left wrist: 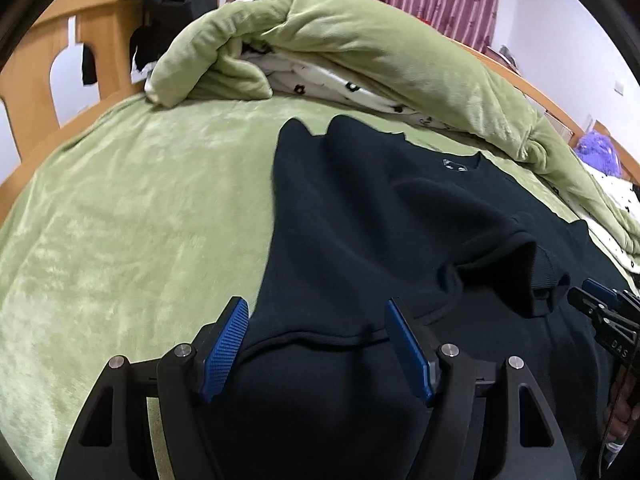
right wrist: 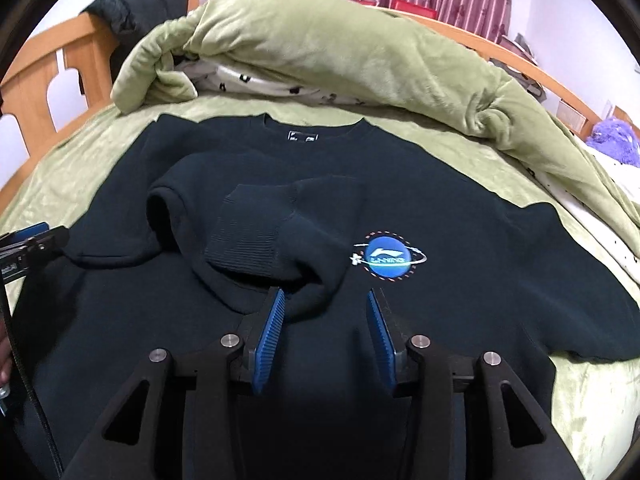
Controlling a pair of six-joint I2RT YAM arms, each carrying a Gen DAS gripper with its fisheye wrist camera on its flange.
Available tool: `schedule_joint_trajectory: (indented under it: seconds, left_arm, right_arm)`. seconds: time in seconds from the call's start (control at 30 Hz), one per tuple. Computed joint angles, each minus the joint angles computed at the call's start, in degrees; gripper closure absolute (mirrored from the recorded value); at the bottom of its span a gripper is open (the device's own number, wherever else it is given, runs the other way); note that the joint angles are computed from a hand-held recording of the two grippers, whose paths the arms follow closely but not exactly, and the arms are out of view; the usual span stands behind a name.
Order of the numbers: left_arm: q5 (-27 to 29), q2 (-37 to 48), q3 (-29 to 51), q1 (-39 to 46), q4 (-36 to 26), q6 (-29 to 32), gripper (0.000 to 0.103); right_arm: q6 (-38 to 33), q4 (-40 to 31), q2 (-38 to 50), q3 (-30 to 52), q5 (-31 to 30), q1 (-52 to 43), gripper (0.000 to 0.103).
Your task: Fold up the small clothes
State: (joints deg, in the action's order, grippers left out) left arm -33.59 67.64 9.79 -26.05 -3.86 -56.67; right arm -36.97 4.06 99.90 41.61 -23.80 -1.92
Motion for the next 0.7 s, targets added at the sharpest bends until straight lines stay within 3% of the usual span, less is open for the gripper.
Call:
schedule_joint_trajectory:
  seconds: [0.2,0.37,0.43,0.47,0.53,0.7]
  left_arm:
    - [1.7,2.3,-1.4,2.5,4.7,2.5,0.034]
    - [0.6,5.6,-0.4,1.2,6.0,2.5,0.034]
    - [0.7,5.9,-1.1,1.4,7.5,2.6,0.034]
    - [1.2,5.8,-1.7,2.1,8.7,3.2,0.034]
    - [2.1,5.4,-2.8,3.1,10.9,3.9,0.034]
    - [3.1,6.4,-4.2,4.5,15.2,4.3,0.034]
  right_arm:
    - [-0.7,5.3,4.7,1.1,6.4,5.3,0.051]
    - [-0.8,7.2,8.8,3.2,9.8,8.5,0.051]
    - [-0.1,8.2,10.1,3.7,9.4,9.1,0.068]
    - [0.2,8.0,10.4,4.1,8.7,9.0,0.082]
    - [1.9,7.2,10.3,5.1,6.4,7.6,0.085]
    - [7.0,-3.8,12.1,13.7,-1.1,-0.9,0.086]
